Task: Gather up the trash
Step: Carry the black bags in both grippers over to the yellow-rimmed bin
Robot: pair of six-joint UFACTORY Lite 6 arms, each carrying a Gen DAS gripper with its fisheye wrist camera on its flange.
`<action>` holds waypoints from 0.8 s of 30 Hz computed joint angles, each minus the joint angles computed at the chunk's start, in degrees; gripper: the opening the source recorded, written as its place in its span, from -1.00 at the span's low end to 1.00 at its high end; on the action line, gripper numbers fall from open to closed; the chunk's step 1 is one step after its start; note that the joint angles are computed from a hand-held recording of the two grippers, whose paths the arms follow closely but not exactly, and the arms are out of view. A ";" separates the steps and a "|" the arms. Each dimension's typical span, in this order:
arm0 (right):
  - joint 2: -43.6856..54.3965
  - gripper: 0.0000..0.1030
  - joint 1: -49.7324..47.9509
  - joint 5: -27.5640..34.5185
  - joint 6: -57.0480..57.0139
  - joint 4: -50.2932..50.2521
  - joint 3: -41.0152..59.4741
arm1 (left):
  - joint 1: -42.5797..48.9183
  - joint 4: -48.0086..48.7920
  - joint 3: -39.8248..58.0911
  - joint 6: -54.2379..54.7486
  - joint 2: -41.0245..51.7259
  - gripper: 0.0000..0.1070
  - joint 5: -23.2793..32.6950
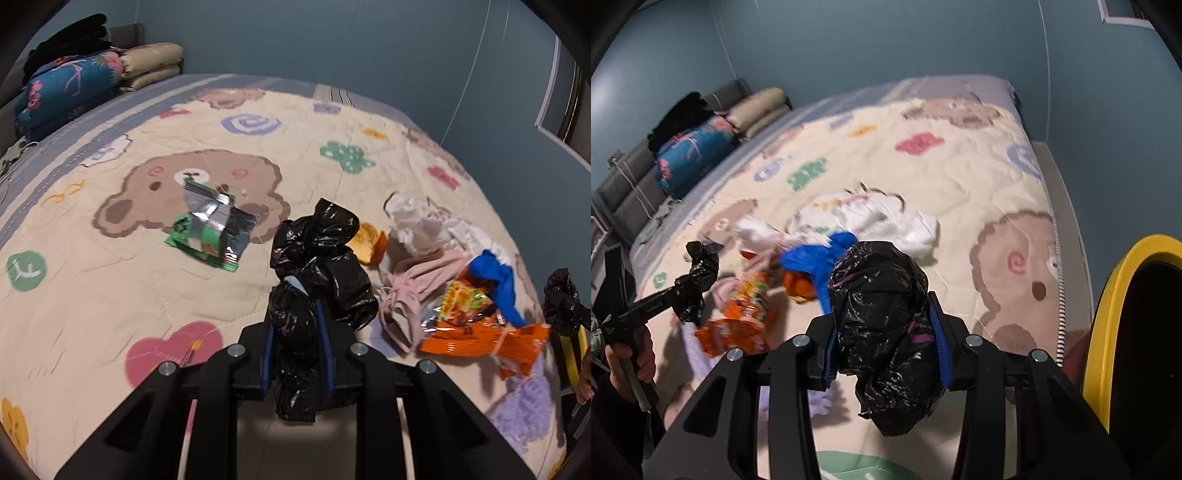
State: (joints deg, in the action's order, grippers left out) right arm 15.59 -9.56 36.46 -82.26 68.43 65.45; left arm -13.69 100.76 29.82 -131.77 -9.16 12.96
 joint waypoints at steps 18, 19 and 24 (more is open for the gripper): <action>-16.63 -0.24 -15.97 26.65 4.22 -6.03 -5.45 | -31.42 -35.31 4.34 26.68 -21.37 -0.64 29.60; -17.50 -0.24 -17.15 27.85 4.33 -6.41 -5.36 | -32.95 -35.31 5.50 26.68 -20.78 -0.64 31.02; -19.90 -0.24 -24.37 35.09 4.83 -7.76 -2.53 | -38.51 -34.01 11.25 24.62 -16.27 -0.64 34.30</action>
